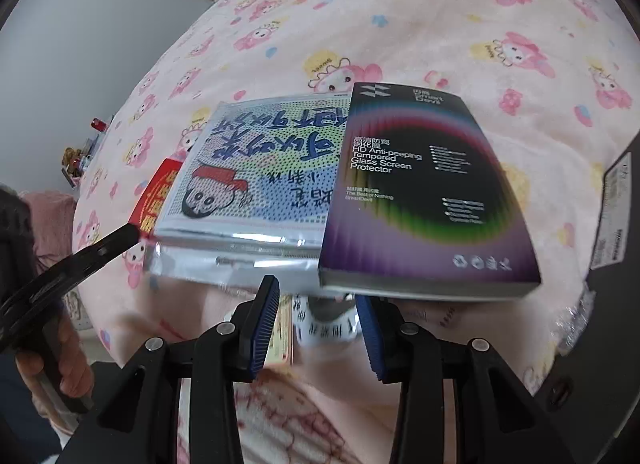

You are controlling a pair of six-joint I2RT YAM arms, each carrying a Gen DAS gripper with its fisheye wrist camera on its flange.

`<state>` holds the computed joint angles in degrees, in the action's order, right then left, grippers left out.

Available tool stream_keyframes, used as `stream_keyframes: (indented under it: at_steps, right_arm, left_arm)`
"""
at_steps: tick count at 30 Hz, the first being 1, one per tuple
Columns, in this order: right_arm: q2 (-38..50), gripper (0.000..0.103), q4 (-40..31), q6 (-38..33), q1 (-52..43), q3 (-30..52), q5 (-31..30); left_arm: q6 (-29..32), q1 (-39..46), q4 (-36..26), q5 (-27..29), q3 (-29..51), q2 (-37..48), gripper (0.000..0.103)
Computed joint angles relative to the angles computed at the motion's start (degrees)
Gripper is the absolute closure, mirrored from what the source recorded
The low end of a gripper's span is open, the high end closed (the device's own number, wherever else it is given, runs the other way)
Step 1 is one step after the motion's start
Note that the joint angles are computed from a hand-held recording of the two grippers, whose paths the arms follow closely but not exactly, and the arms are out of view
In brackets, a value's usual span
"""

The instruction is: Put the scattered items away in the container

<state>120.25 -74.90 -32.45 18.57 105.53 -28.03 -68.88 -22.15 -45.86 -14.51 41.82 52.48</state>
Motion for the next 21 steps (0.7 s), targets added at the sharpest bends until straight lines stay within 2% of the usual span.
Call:
stream_keyframes:
  at_steps: [1, 2, 4, 9, 13, 17, 21]
  right_arm:
    - [0.01, 0.068, 1.25, 0.48, 0.36, -0.77, 0.69]
    - [0.11, 0.068, 2.27, 1.09, 0.73, -1.07, 1.22]
    - [0.44, 0.067, 3.64, 1.81, 1.15, -1.12, 1.18]
    - [3.22, 0.067, 3.25, 4.33, 1.67, 2.69, -0.04]
    - [3.54, 0.066, 4.00, 4.26, 1.68, 2.67, -0.61]
    - [6.47, 0.066, 3.46, 6.32, 2.19, 6.20, -1.11]
    - [10.13, 0.055, 2.10, 8.45, 2.98, 10.25, -2.34]
  left_arm:
    - [0.73, 0.96, 0.95, 1.32, -0.60, -0.37, 0.086]
    - [1.51, 2.40, 1.91, 3.07, -1.20, -0.98, 0.070]
    - [2.42, 4.08, 4.55, 4.58, -2.47, -2.25, 0.060]
    - [4.27, 5.25, 7.91, 4.25, -2.01, 0.26, 0.060]
    - [6.47, 5.82, 10.14, 3.95, -1.27, 2.29, 0.060]
    - [8.73, 10.50, 14.41, 8.94, -2.30, 6.44, 0.060]
    - [8.37, 11.82, 16.88, 10.42, -2.80, 11.62, 0.060]
